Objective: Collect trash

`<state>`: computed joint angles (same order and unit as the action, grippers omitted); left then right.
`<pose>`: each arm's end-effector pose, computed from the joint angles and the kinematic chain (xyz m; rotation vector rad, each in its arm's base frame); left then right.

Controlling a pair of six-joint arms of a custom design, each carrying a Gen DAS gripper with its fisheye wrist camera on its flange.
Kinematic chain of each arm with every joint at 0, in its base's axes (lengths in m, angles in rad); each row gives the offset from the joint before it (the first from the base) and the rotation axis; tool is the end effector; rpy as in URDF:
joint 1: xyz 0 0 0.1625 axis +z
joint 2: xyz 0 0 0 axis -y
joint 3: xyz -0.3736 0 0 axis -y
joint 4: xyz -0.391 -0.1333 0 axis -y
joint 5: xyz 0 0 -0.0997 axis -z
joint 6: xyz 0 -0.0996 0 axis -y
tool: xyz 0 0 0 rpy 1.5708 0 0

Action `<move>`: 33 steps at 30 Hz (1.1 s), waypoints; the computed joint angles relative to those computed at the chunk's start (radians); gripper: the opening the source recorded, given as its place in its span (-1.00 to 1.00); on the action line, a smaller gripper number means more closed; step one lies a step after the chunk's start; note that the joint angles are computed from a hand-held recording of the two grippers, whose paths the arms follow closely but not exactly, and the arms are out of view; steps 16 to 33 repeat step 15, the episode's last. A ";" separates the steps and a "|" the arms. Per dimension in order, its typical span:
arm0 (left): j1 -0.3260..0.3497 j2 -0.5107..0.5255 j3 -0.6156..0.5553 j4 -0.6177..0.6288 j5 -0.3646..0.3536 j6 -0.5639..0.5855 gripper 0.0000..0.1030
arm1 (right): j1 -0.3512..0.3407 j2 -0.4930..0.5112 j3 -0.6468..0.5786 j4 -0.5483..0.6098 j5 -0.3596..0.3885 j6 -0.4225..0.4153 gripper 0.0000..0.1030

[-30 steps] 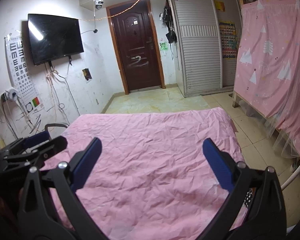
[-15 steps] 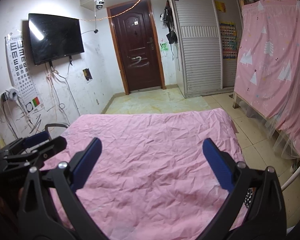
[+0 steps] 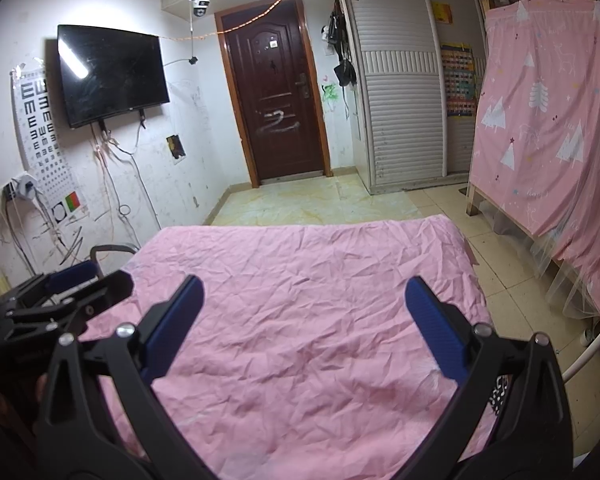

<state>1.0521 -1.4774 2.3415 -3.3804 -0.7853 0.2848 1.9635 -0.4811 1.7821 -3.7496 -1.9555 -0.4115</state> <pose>-0.0234 -0.4520 0.2767 0.4303 2.2021 -1.2211 0.3068 -0.4900 -0.0237 0.7726 -2.4043 1.1760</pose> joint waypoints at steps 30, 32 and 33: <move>0.005 0.006 -0.008 0.008 0.001 -0.010 0.64 | 0.001 0.002 -0.004 0.003 0.000 0.001 0.88; 0.005 0.006 -0.008 0.008 0.001 -0.010 0.64 | 0.001 0.002 -0.004 0.003 0.000 0.001 0.88; 0.005 0.006 -0.008 0.008 0.001 -0.010 0.64 | 0.001 0.002 -0.004 0.003 0.000 0.001 0.88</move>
